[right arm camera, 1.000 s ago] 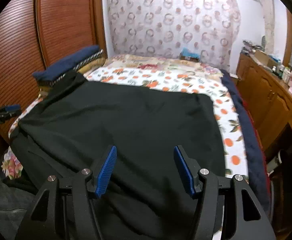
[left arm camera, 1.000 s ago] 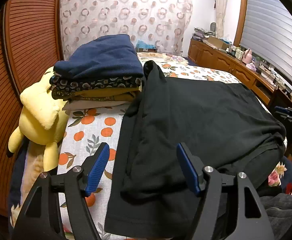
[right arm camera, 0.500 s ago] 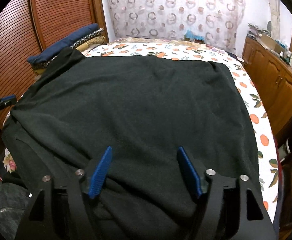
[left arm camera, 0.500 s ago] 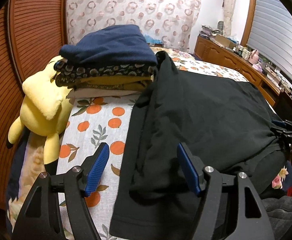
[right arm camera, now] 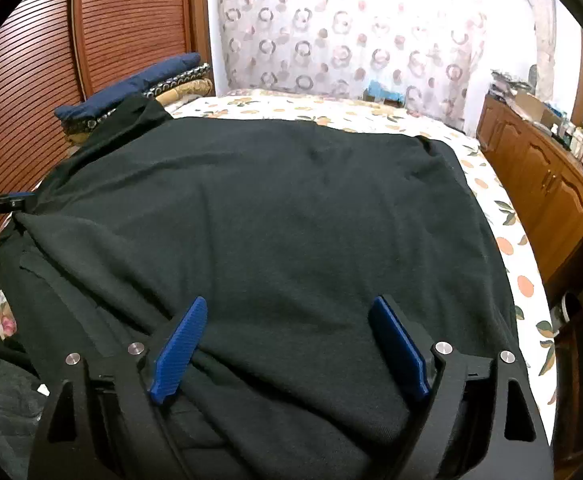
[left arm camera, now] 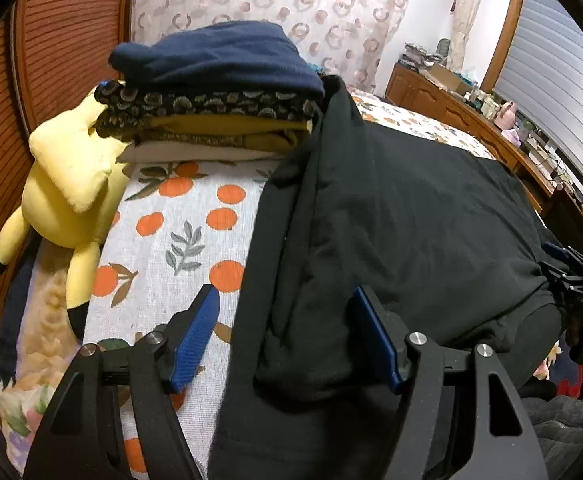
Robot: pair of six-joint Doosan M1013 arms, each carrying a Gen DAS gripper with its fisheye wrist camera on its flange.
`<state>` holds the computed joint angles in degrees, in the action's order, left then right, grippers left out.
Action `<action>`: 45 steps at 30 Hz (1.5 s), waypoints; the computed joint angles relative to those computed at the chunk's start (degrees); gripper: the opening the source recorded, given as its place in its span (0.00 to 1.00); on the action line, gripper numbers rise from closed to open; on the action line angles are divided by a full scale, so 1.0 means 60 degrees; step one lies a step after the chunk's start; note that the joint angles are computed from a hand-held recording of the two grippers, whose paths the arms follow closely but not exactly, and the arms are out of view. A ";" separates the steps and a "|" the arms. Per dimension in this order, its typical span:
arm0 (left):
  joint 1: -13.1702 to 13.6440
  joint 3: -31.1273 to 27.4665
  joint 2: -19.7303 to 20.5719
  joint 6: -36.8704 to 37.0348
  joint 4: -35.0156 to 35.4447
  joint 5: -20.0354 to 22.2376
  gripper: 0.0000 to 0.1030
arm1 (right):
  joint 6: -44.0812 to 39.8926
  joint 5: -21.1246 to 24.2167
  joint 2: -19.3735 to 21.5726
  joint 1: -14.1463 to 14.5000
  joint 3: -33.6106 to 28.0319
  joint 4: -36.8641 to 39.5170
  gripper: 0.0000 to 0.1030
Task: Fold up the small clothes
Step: 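Release the black T-shirt and smooth it flat with both tools open, then grasp the T-shirt end with the left tool and lift it up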
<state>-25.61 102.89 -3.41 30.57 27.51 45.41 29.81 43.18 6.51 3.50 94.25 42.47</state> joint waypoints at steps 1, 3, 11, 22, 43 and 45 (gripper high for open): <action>-0.0014 0.0007 -0.0008 -0.0029 0.0039 -0.0003 0.66 | -0.0107 -0.0078 -0.0035 -0.0014 0.0081 0.0141 0.85; -0.0055 0.0003 0.0001 0.0019 0.0117 0.0007 0.53 | -0.0260 -0.0200 -0.0121 -0.0047 0.0233 0.0348 0.86; 0.0061 -0.0219 0.0061 0.1509 -0.0917 -0.0554 0.10 | -0.0624 -0.0311 -0.0360 -0.0187 0.0656 0.0800 0.87; -0.0089 -0.1666 0.0301 0.2695 -0.0966 -0.1927 0.09 | 0.0363 0.1414 -0.0190 -0.0623 -0.0010 0.0447 0.87; -0.0843 -0.5927 0.3188 0.8448 -0.5394 -0.0737 0.13 | -0.0448 0.0878 -0.1164 -0.2134 0.0428 0.2065 0.87; -0.0851 -0.5754 0.3174 0.8550 -0.5300 -0.0709 0.27 | -0.0318 0.0836 -0.1164 -0.2096 0.0441 0.1922 0.87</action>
